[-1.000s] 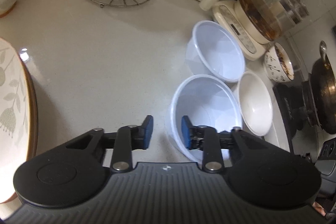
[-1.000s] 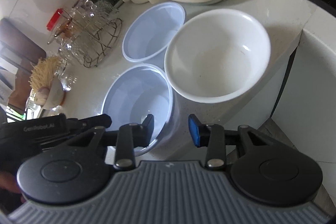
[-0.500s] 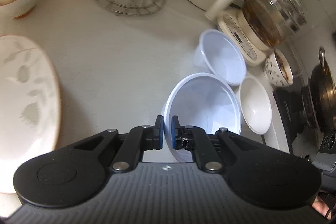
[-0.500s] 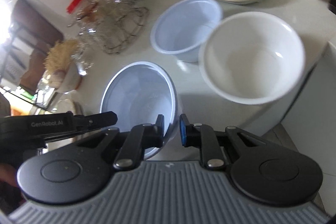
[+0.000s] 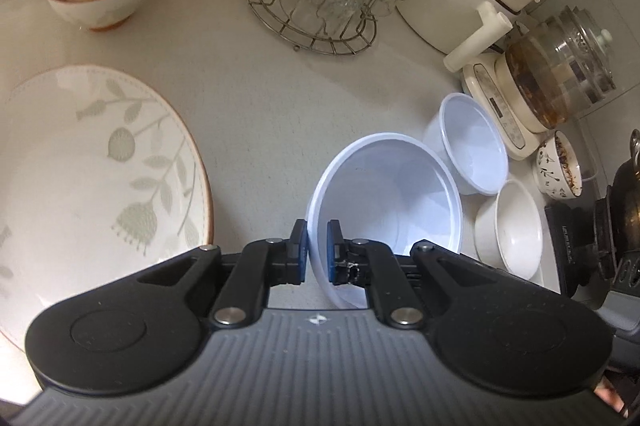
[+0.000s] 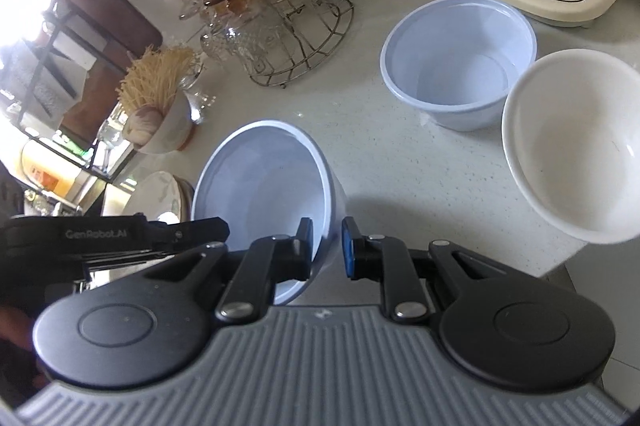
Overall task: Organize plates and bowls
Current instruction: 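Carry the plastic bowl beside the plate stack, lower it, open left gripper, then move the left gripper to the second translucent plastic bowl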
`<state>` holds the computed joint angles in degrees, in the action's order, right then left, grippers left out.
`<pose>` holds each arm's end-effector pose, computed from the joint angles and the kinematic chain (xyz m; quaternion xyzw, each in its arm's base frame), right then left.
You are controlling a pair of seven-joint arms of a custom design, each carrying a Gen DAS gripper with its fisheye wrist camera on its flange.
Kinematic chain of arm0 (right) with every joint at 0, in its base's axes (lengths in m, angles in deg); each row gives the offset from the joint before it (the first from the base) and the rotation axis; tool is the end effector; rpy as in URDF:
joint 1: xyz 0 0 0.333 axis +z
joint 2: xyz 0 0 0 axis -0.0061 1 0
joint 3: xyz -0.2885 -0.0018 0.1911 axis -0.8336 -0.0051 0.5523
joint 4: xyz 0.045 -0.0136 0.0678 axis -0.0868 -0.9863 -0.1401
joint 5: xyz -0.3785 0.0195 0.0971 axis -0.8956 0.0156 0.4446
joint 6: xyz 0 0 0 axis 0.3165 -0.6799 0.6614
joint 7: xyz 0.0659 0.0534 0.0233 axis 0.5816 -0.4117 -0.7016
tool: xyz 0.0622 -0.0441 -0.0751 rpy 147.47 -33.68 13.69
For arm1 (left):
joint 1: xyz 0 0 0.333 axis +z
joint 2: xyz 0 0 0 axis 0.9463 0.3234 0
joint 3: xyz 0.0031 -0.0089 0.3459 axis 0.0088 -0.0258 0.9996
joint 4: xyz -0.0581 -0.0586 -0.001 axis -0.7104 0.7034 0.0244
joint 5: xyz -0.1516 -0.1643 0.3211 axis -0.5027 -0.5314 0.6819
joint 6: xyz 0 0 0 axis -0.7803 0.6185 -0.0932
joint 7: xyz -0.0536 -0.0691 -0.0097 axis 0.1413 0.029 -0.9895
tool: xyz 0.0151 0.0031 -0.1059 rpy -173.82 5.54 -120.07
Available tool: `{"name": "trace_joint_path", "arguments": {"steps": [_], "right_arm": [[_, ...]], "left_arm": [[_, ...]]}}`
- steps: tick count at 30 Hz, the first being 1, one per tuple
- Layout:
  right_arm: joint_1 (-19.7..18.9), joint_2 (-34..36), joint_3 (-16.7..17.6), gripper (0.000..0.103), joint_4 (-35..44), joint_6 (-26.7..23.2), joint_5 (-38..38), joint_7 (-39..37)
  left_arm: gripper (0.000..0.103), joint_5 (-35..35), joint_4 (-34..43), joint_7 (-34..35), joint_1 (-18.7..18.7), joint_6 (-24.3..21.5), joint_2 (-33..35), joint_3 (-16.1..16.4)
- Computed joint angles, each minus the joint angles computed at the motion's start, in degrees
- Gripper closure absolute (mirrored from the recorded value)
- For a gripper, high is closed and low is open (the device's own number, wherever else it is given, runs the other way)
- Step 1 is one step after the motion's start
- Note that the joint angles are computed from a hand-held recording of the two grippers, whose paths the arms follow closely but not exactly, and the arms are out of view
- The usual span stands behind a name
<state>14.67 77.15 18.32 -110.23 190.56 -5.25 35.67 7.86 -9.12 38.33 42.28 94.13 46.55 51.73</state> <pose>0.6466 0.2357 0.4326 -0.6759 0.6237 0.0234 0.3920 0.6808 -0.4810 0.4544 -0.7694 0.5741 -0.2770 0.0420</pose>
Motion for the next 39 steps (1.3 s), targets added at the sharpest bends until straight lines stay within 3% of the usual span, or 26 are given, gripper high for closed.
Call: {"name": "trace_joint_path", "arguments": {"steps": [7, 16, 20, 22, 23, 24, 26, 30, 32, 39], "right_arm": [[0.9, 1.7, -0.8, 0.085, 1.2, 0.0, -3.0, 2.9], [1.3, 2.7, -0.3, 0.085, 1.6, 1.1, -4.3, 4.0], [1.8, 2.8, -0.3, 0.083, 1.5, 2.6, -4.6, 4.7], [1.8, 2.9, -0.3, 0.083, 1.7, 3.0, -4.5, 5.7], [2.2, 2.8, -0.8, 0.079, 1.8, 3.0, -5.3, 6.8], [2.6, 2.7, -1.4, 0.075, 1.8, 3.2, -6.3, 8.0], [2.3, 1.9, -0.9, 0.053, 1.2, 4.5, -6.0, 7.8], [1.6, -0.2, -0.2, 0.053, -0.2, 6.2, -5.3, 5.4], [1.9, -1.7, -0.7, 0.053, -1.1, 6.8, -6.2, 5.0], [0.3, -7.3, 0.7, 0.053, -4.3, 8.6, -1.2, -3.9]], "left_arm": [[0.093, -1.1, 6.2, 2.7, -0.5, -5.4, 3.5, 0.2], [0.093, -1.4, -0.9, 1.0, 0.6, -1.5, 0.5, 0.0], [0.093, -0.7, -1.2, 0.4, 0.5, -2.2, 0.2, 0.1], [0.086, -0.5, -1.6, -0.1, 0.6, -2.5, -0.2, 0.2], [0.077, -0.1, -2.4, -0.5, 0.5, -2.2, -0.8, 0.5], [0.075, 0.4, -3.3, -1.1, 0.4, -1.8, -1.5, 0.8], [0.068, 1.6, -4.4, -2.3, 0.2, -1.6, -2.7, 1.3], [0.068, 3.7, -3.1, -3.4, -0.8, -3.8, -3.7, 1.8], [0.068, 4.3, -3.9, -4.3, -1.0, -2.6, -5.0, 1.7], [0.067, 6.9, 3.1, -3.2, -4.0, -5.1, -4.3, 2.1]]}}
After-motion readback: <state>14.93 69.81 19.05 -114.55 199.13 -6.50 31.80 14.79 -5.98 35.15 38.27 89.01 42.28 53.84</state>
